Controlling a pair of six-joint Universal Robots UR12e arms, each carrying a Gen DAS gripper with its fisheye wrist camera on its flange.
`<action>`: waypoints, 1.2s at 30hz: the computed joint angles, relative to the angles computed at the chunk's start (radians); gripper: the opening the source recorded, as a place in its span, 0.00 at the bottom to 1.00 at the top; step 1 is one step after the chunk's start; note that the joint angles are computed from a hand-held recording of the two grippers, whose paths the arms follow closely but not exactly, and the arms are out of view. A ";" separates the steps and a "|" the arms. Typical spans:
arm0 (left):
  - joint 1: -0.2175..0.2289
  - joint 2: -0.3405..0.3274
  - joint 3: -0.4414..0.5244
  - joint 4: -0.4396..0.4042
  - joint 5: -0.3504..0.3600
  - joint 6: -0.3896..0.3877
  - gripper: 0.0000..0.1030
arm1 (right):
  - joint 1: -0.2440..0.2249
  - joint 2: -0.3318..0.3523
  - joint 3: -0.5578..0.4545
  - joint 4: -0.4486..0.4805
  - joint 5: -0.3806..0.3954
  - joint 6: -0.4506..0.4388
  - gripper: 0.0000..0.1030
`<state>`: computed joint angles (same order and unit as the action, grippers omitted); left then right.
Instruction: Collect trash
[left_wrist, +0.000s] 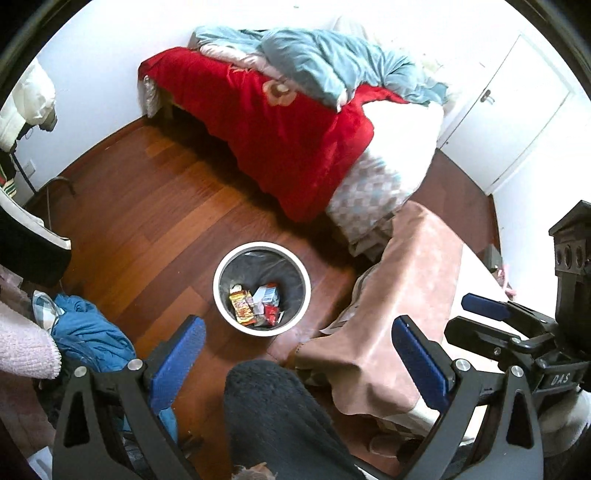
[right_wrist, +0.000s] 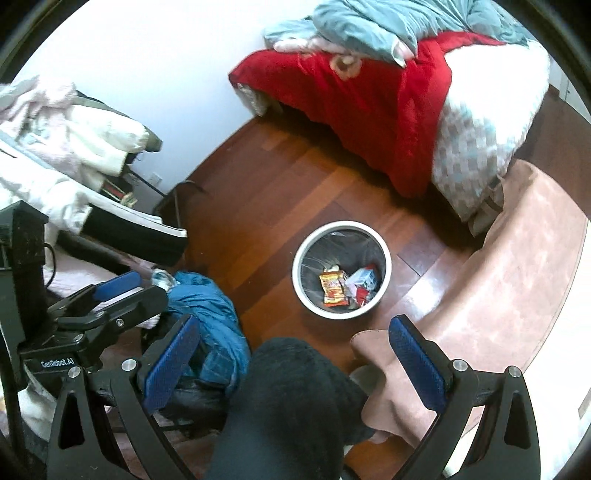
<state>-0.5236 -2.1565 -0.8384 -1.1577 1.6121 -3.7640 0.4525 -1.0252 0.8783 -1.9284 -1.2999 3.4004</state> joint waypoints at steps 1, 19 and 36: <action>-0.001 0.003 0.002 0.004 -0.001 0.002 1.00 | -0.001 -0.006 0.000 -0.001 0.003 -0.001 1.00; -0.009 0.025 0.003 0.030 -0.036 0.000 1.00 | -0.006 -0.031 -0.027 0.026 0.056 -0.043 1.00; -0.010 0.021 0.010 0.017 -0.034 -0.013 1.00 | -0.001 -0.007 -0.074 0.093 0.050 -0.065 1.00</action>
